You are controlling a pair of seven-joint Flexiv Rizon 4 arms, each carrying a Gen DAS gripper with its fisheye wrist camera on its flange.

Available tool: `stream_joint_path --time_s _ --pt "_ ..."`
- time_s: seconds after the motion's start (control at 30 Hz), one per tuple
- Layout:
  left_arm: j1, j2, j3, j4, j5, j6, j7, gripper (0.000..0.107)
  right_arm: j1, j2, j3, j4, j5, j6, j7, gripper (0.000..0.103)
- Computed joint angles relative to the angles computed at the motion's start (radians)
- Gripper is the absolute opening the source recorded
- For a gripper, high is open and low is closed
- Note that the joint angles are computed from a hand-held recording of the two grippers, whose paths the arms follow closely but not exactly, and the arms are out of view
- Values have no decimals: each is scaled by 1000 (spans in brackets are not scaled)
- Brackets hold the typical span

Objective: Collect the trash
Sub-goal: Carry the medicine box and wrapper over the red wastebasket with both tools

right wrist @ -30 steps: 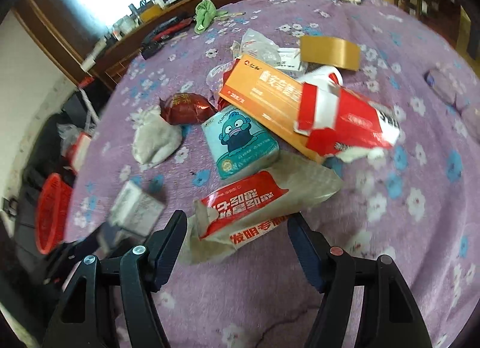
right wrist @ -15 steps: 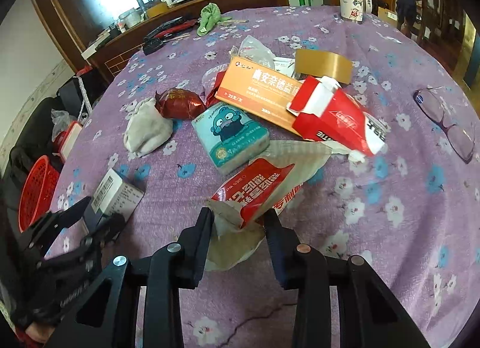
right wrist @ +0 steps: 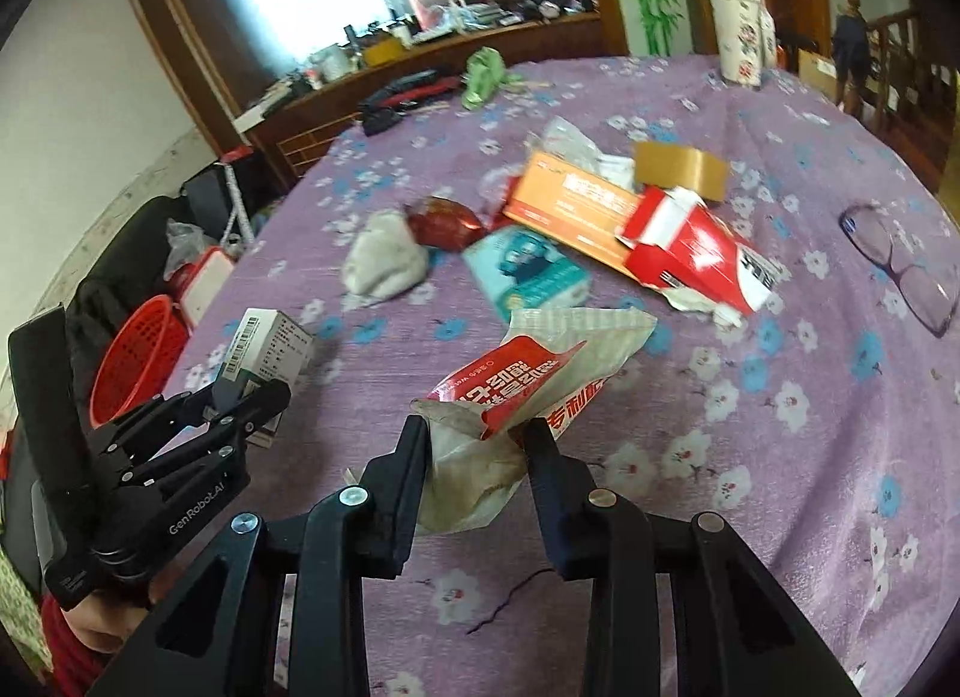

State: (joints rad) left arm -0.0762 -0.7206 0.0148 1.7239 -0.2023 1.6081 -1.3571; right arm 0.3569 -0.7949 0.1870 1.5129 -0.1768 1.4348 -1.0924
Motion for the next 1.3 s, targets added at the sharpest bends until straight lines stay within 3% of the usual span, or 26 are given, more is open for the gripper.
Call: stream_joint_path --time_s 0.2,0.77,1.3 --pt "-15 22 32 37 8 58 -17 33 14 6 1 2 -11 8 -14 36" --pt "98 81 -30 143 -18 156 -37 33 64 -25 29 -109 -42 -73 -104 36" --pt "252 134 -44 224 -29 225 -102 33 170 -196 98 -511 36 -335 -326 36"
